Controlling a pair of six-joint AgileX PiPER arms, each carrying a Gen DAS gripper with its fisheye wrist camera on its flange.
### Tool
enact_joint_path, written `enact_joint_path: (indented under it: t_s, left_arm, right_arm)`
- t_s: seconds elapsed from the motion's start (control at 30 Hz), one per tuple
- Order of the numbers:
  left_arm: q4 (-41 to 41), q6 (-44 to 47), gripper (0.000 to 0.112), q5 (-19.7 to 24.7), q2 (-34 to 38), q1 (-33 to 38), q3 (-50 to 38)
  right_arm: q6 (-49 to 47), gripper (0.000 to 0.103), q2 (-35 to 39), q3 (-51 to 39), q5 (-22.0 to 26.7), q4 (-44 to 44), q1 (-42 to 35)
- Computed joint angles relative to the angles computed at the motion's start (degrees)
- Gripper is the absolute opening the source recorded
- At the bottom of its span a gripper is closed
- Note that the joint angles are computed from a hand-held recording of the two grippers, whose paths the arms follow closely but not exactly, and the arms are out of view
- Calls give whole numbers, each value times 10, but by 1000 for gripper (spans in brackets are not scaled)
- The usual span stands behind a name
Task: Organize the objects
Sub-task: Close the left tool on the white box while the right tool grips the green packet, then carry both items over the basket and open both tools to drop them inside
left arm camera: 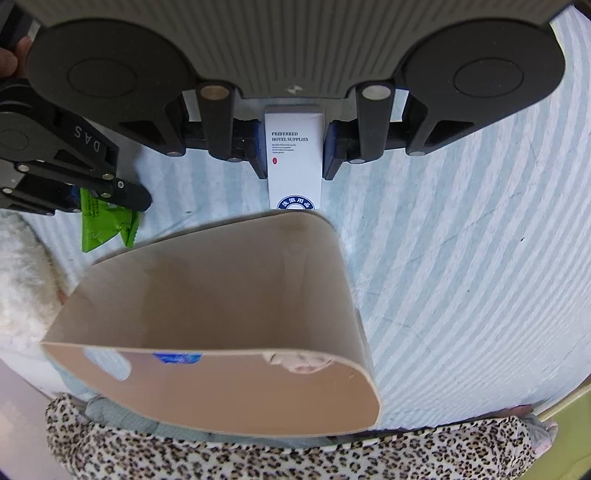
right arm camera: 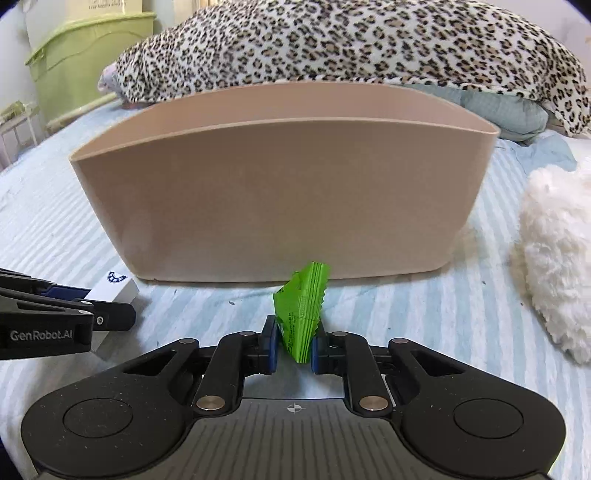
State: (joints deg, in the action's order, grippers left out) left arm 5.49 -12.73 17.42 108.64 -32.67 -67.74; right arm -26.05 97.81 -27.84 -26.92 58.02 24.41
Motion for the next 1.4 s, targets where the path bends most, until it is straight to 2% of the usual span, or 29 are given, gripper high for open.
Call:
enact_joint_path:
  t_s: [0.1, 0.17, 0.33, 0.43, 0.63, 0.73, 0.87, 1.0, 1.07, 1.17, 1.27, 1.4]
  left_arm:
    - [-8, 16, 32, -13, -34, -4, 26]
    - [-33, 58, 32, -15, -43, 8, 21]
    - [42, -7, 32, -32, -97, -10, 53]
    - [29, 3, 32, -29, -113, -6, 46]
    - [69, -30, 32, -12, -121, -11, 3]
    - [91, -46, 32, -3, -115, -11, -26]
    - [91, -43, 32, 13, -83, -9, -90]
    - [114, -57, 32, 49, -27, -14, -176]
    - [133, -69, 32, 73, 8, -21, -224]
    - [140, -72, 32, 112, 59, -26, -292]
    - [117, -56, 32, 178, 126, -27, -385]
    - [160, -83, 32, 228, 191, -37, -458]
  right_arm:
    - [-26, 14, -41, 18, -2, 25, 6]
    - [-63, 14, -74, 28, -11, 63, 19]
    - [-165, 14, -165, 38, -32, 147, 39]
    - [-219, 14, -208, 28, -32, 176, 34]
    - [-323, 14, -228, -22, -49, 218, 31]
    - [-346, 14, -231, -45, -38, 217, 9]
    - [-364, 14, -215, -77, -26, 210, -19]
    - [-397, 14, -183, -117, -7, 209, -52]
    - [-431, 14, -160, -144, 9, 231, -70]
    - [-464, 14, -124, -172, 6, 246, -79]
    - [-481, 14, -90, -202, 25, 266, -98]
    - [-538, 14, -40, -245, 29, 315, -108]
